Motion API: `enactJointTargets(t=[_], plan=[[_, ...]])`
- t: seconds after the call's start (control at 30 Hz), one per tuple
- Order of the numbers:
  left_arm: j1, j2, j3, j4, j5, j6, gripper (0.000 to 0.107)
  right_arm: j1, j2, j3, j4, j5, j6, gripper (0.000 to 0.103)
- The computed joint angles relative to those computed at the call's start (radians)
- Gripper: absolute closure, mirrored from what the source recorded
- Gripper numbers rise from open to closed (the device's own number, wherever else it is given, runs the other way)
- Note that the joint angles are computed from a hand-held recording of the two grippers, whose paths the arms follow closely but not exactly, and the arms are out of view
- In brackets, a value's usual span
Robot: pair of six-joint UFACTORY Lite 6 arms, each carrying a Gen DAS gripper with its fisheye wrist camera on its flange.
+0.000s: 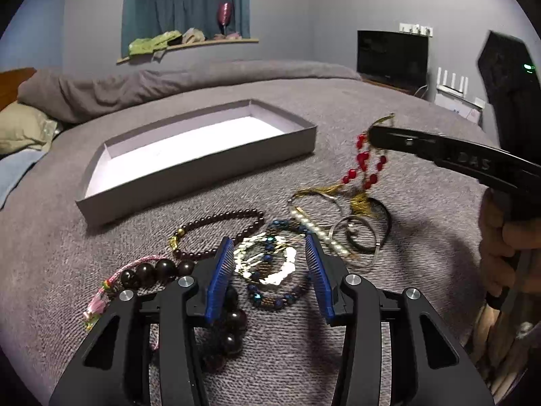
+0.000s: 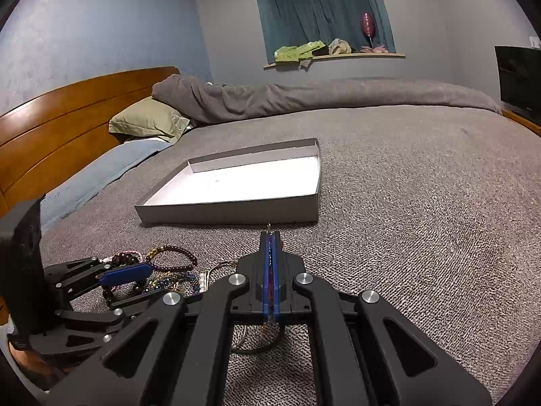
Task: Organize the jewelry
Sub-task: 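Grasp the blue beaded bracelet with the left tool while the right tool holds the earrings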
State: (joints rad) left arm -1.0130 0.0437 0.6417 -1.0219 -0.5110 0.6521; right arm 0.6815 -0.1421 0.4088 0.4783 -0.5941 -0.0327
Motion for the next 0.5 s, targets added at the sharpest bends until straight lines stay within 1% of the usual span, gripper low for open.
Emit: enactJointTargets(t=[0.07,0.17,0.2,0.23,0.3,0.43,0.5], plan=[[-0.011,0.006,0.003,-0.007,-0.001,0.016,0.064,-0.001,0.000,0.000,-0.006,0.001,0.005,0.102],[0.002,0.024,0.023,-0.014,0.020,0.033,0.075,0.007,0.006,0.005,-0.003,0.000,0.000,0.102],[0.005,0.025,0.027,-0.024,0.023,0.047,0.081,0.009,0.008,0.005,0.000,-0.002,-0.003,0.102],[0.007,0.023,0.027,-0.030,0.025,0.055,0.090,0.010,0.007,0.004,-0.001,-0.003,-0.004,0.102],[0.013,0.018,0.024,-0.038,0.032,0.069,0.099,0.010,0.005,0.002,0.001,-0.003,-0.003,0.102],[-0.003,0.027,0.026,-0.075,0.022,0.122,0.099,0.003,-0.003,-0.001,-0.009,0.000,0.010,0.102],[-0.012,0.034,0.027,-0.088,-0.001,0.126,0.098,0.005,-0.002,-0.001,-0.009,-0.001,0.008,0.102]])
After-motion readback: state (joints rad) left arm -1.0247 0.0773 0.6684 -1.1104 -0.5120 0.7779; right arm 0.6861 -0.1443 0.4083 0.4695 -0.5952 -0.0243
